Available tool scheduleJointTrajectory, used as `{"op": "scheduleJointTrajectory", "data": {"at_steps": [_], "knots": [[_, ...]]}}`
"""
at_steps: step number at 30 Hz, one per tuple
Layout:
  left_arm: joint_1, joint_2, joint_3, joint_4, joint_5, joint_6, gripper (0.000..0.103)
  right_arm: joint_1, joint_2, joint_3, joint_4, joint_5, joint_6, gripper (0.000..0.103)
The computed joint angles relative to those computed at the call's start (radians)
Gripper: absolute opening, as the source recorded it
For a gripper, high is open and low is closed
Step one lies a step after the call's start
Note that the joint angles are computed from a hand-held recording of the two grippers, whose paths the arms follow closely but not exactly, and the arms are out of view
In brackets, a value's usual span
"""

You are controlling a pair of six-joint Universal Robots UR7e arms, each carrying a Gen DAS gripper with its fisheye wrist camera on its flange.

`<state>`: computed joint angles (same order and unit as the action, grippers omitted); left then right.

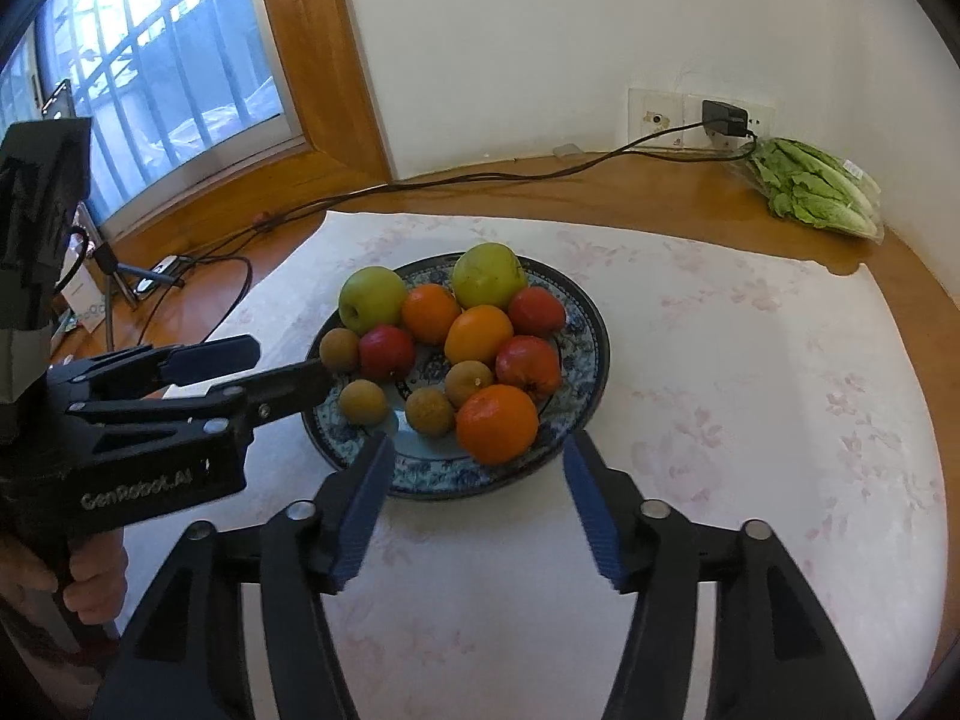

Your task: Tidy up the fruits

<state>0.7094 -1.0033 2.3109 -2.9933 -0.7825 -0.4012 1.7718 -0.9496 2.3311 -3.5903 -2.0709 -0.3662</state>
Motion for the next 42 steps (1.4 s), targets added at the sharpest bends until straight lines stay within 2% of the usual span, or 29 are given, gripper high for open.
{"op": "scheduleJointTrajectory", "data": {"at_steps": [8,16,32,42], "knots": [[-0.041,-0.012,0.036,0.070,0.023,-0.122,0.079,-0.012,-0.036,0.044,0.022,0.013,0.042,0.069],[-0.044,0.020,0.050,0.116,0.042,-0.207,0.082,-0.033,-0.026,0.073,-0.029,-0.042,0.051,0.076],[-0.036,0.078,0.033,0.132,0.069,-0.205,0.082,-0.065,0.031,0.071,-0.113,-0.088,0.021,0.077],[-0.046,0.110,0.041,0.086,0.097,-0.179,0.090,-0.061,0.057,0.065,-0.152,-0.113,-0.003,0.077]]}}
